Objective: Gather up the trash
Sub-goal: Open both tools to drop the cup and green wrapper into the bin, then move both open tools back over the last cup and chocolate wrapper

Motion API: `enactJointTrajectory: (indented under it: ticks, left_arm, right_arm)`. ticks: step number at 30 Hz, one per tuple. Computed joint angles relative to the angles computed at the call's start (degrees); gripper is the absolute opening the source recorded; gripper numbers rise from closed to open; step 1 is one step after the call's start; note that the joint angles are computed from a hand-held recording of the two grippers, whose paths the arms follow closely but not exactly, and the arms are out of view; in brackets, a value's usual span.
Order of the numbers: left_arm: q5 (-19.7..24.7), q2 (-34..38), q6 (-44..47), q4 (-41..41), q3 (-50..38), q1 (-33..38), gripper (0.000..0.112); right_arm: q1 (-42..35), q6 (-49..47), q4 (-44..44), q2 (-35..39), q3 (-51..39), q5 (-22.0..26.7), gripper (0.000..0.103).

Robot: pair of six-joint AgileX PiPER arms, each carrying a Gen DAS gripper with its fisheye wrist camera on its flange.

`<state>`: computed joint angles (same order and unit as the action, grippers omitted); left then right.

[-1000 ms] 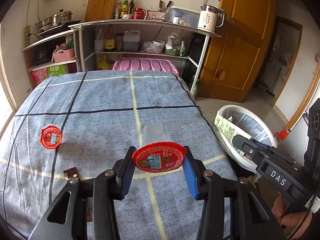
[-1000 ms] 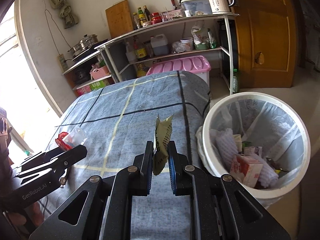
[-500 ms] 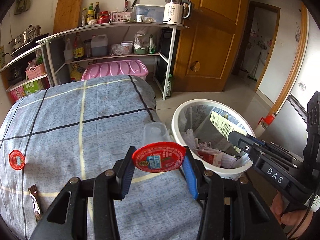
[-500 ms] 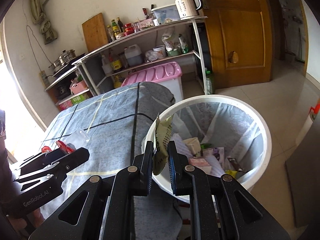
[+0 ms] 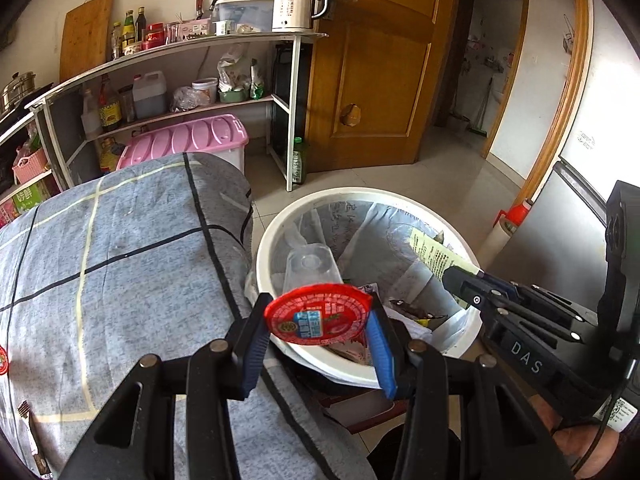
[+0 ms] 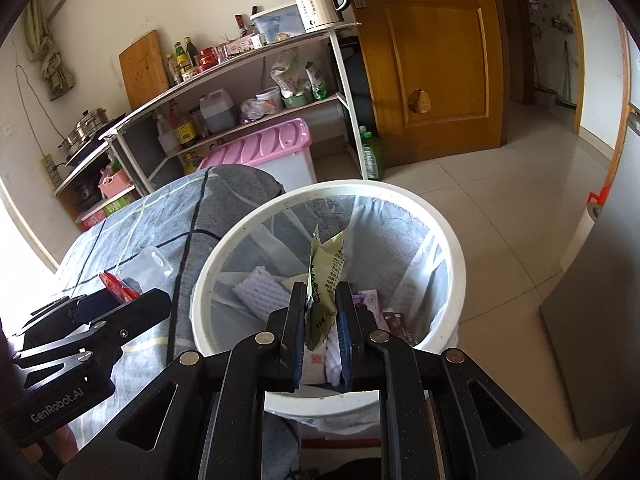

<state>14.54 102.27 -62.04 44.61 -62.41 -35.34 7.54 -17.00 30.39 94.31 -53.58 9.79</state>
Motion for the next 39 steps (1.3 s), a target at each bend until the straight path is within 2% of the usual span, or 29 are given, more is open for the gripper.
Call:
enactJointTrajectory:
  ticks: [8, 12, 16, 19, 26, 29, 33, 35, 39]
  left_arm:
    - [1.9, 5.8, 11.2, -11.2, -7.2, -0.3, 0.047]
    - [2.2, 6.9, 15.1, -15.5, -8.3, 0.1, 0.051]
    - [3.2, 6.7, 12.0, -12.3, -7.9, -0.1, 0.059]
    - [3.2, 5.8, 10.5, -11.0, -6.8, 0.1, 0.062]
    - [2.1, 1.0, 2.2, -3.3, -1.0, 1.2, 0.062]
    - [2.9, -2.0, -7.5, 6.4, 2.8, 1.2, 0.062]
    - [1.0, -6.7, -10.9, 8.3, 8.9, 3.9, 0.062]
    - [1.9, -8.8, -15.1, 12.4, 11.8, 4.8, 0.062]
    - [1.5, -14.3, -22.1, 18.7, 18.3, 8.0, 0.062]
  right_arm:
    - [-2.4, 0.7, -2.2, 3.5, -3.1, 1.4, 0.016]
    - [-2.4, 9.7, -11.3, 5.2, -4.9, 2.6, 0.022]
    - [-2.8, 6.2, -7.5, 5.3, -4.3, 2.1, 0.03]
    - [-2.6, 6.2, -7.0, 5.0, -3.8, 2.1, 0.031]
    - [-0.5, 9.1, -8.6, 3.1, -2.7, 1.6, 0.031]
    - [1.4, 11.1, -10.0, 2.0, -2.1, 1.2, 0.031]
    - [4.3, 10.9, -8.5, 1.0, -1.2, 0.4, 0.031]
    - [6.3, 11.1, -8.5, 0.8, -1.1, 0.1, 0.031]
    - [11.4, 18.5, -14.9, 1.0, -1.6, -0.1, 0.031]
